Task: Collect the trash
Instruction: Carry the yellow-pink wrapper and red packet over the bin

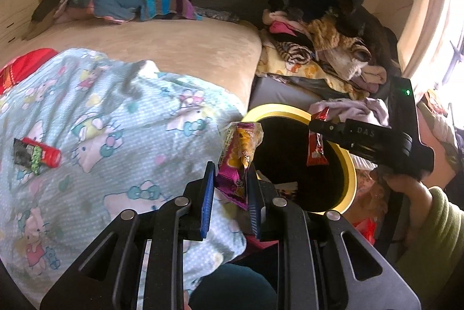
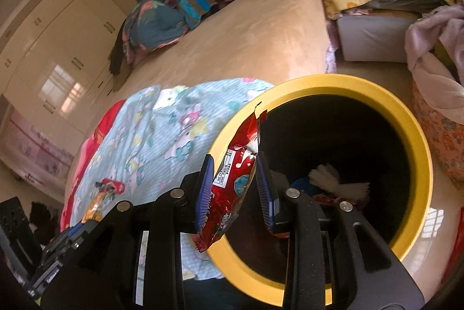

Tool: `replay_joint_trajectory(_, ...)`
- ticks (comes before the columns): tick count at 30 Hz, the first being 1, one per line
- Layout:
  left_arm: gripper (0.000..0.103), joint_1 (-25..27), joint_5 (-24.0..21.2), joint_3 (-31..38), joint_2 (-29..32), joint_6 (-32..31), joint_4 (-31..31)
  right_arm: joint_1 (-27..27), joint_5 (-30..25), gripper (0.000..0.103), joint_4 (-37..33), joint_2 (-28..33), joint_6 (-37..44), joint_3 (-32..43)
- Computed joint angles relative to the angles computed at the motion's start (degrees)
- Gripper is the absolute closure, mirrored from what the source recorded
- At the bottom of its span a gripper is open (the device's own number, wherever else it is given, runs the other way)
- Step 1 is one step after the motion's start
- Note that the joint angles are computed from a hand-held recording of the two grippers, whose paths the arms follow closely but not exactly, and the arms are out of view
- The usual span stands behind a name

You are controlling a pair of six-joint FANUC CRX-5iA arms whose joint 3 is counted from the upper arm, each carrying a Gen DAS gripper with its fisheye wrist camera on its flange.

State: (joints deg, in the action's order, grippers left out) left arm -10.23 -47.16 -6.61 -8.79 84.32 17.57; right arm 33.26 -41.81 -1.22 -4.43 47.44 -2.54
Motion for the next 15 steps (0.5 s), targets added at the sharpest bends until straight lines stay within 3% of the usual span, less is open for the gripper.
replay_joint_trajectory(15, 0.082, -6.8, -1.7, 6.7, 8.4, -2.5, -0.9, -3.4, 0.4, 0.079, 3.1, -1.8, -2.9, -3.4)
